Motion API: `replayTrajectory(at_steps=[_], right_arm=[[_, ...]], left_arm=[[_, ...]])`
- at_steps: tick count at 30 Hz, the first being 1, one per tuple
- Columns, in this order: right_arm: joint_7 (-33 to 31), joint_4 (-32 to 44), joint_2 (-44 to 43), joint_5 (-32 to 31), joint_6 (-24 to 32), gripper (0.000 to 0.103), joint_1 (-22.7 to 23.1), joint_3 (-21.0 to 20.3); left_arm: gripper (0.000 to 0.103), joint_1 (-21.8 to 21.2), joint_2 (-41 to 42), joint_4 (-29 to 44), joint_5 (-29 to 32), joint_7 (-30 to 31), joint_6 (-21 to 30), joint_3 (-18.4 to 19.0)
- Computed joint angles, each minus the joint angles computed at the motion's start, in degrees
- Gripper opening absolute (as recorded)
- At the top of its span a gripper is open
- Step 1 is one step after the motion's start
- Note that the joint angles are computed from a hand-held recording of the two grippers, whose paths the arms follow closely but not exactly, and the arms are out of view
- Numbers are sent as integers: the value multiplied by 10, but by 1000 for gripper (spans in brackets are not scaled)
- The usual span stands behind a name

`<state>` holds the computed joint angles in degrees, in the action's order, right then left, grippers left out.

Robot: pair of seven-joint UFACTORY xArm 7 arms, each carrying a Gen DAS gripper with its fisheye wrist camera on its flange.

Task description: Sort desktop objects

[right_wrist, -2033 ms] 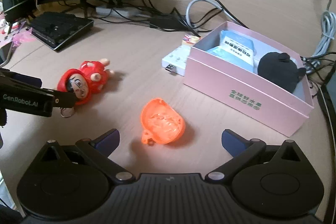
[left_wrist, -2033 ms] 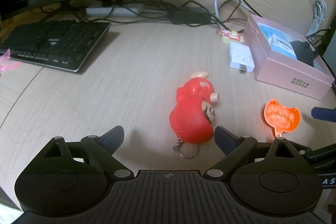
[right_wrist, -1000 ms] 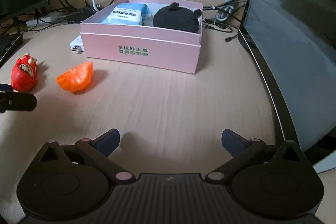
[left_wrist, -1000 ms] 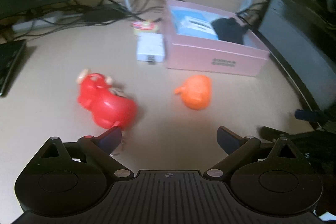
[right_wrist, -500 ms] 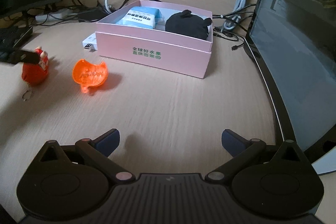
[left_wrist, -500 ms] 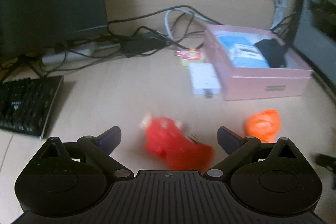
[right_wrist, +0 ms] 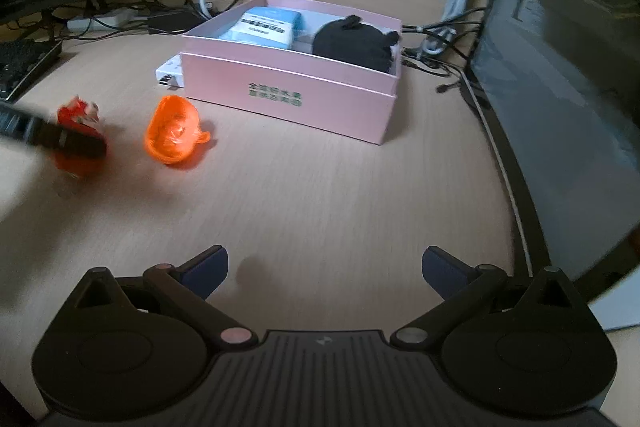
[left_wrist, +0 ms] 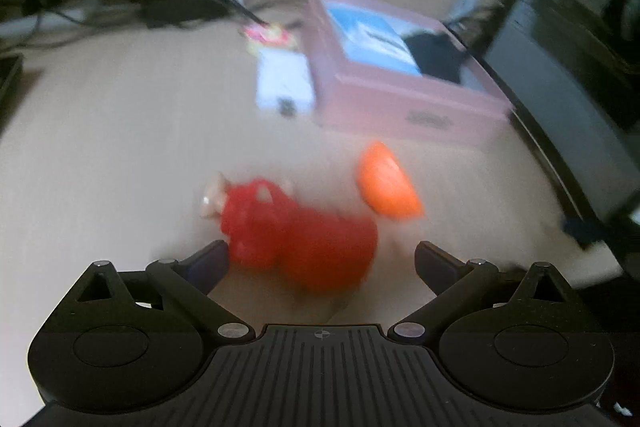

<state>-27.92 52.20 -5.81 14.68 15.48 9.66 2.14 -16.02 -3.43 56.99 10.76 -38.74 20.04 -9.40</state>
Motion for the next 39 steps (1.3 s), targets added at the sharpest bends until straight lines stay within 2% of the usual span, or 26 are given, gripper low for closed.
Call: replayTrajectory(at_steps=[4,8,10,14,17,20,23,28,35,38,39], right_arm=[[-89,33,22,96,17,103,25,-3],[-182,69,50,180,20,103,34,15],[-218,97,71,206,33,90,33,28],[-259,147,109,252,64,85,20,53],[-262,172,133,260,73,83,14,66],[-243,196,157,251,84,76,9,75],[-216,209,170,230,92,59,5,79],[-204,191,152,227,86,57,-7,84],[-251,117,95,232,38,57,-11,65],[-244,93,78,217,13,74,-11,49],[-240,85,72,215,5,85,-12,44]], left_arm=[[101,4,-29,-8,76,-92,62,-21],[101,19,-83,-36,124,-177,111,-36],[101,30,-111,-49,142,-213,142,-47],[101,43,-161,-73,147,-254,199,-61],[101,47,-193,-87,140,-271,239,-71],[101,47,-216,-94,133,-281,276,-81],[101,46,-229,-96,128,-288,300,-87],[101,46,-220,-87,129,-282,293,-88],[102,31,-137,-36,142,-228,225,-77],[102,21,-105,-14,142,-208,205,-69],[102,17,-95,-7,142,-202,200,-66]])
